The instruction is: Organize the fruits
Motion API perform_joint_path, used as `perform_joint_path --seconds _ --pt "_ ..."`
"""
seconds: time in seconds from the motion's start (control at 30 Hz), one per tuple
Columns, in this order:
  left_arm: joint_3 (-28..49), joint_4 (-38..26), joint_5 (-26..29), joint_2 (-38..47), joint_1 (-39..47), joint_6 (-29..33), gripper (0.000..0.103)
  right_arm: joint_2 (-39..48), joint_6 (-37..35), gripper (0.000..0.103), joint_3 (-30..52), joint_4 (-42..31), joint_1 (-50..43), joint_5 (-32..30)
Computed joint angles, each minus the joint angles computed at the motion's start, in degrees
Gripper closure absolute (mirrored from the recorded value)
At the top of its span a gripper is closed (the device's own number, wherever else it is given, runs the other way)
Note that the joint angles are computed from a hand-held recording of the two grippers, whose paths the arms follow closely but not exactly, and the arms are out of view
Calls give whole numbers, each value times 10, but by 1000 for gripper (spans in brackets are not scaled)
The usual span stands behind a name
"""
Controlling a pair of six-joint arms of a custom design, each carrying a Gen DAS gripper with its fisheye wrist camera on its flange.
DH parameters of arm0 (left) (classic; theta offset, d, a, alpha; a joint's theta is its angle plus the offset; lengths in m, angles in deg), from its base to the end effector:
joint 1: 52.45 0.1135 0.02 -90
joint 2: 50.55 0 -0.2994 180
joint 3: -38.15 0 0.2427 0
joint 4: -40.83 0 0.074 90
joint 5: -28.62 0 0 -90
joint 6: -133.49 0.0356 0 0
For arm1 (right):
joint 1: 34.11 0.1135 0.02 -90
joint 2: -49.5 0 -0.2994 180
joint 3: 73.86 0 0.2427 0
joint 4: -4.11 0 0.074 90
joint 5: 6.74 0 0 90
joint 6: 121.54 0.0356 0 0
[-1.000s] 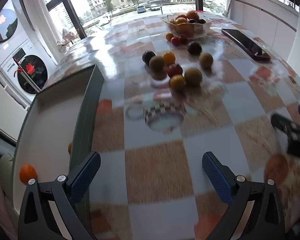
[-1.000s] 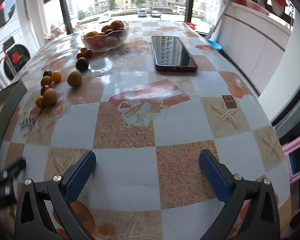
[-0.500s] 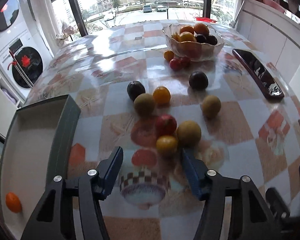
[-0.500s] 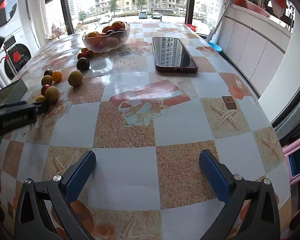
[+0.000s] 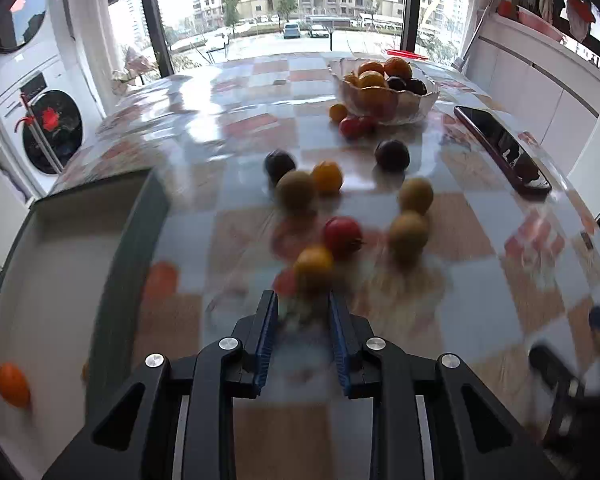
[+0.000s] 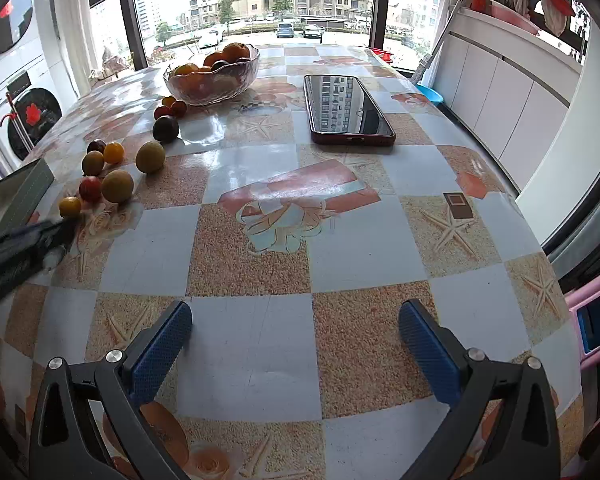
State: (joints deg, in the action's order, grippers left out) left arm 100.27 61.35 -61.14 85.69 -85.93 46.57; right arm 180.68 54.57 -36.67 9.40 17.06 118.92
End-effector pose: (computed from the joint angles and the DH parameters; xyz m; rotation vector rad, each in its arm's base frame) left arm 0.3066 -0.2030 -0.0011 0.7922 2.3928 -0.2224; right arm 0.1432 0.1448 -0.0062 0.7716 2.4207 -0.2708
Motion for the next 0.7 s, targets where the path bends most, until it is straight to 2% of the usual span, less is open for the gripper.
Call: perform_joint_path --seconds 0.07,0.2,0.3,0.4,0.53,0.7 --pt "-52 64 -3 -2 9 13 75 0 0 0 0 1 0 0" --pt "-102 127 16 0 35 17 75 1 -1 0 0 1 -1 0" --pt "-111 143 38 4 49 17 75 -4 -3 0 1 -6 -4 -3" --pt "-106 135 31 3 45 16 75 -16 -23 0 1 -10 -21 -19" --pt "-107 140 31 5 45 17 75 -23 -128 0 23 21 -62 -48" --pt "-107 139 34 4 47 13 75 -10 -272 0 102 34 -119 -75"
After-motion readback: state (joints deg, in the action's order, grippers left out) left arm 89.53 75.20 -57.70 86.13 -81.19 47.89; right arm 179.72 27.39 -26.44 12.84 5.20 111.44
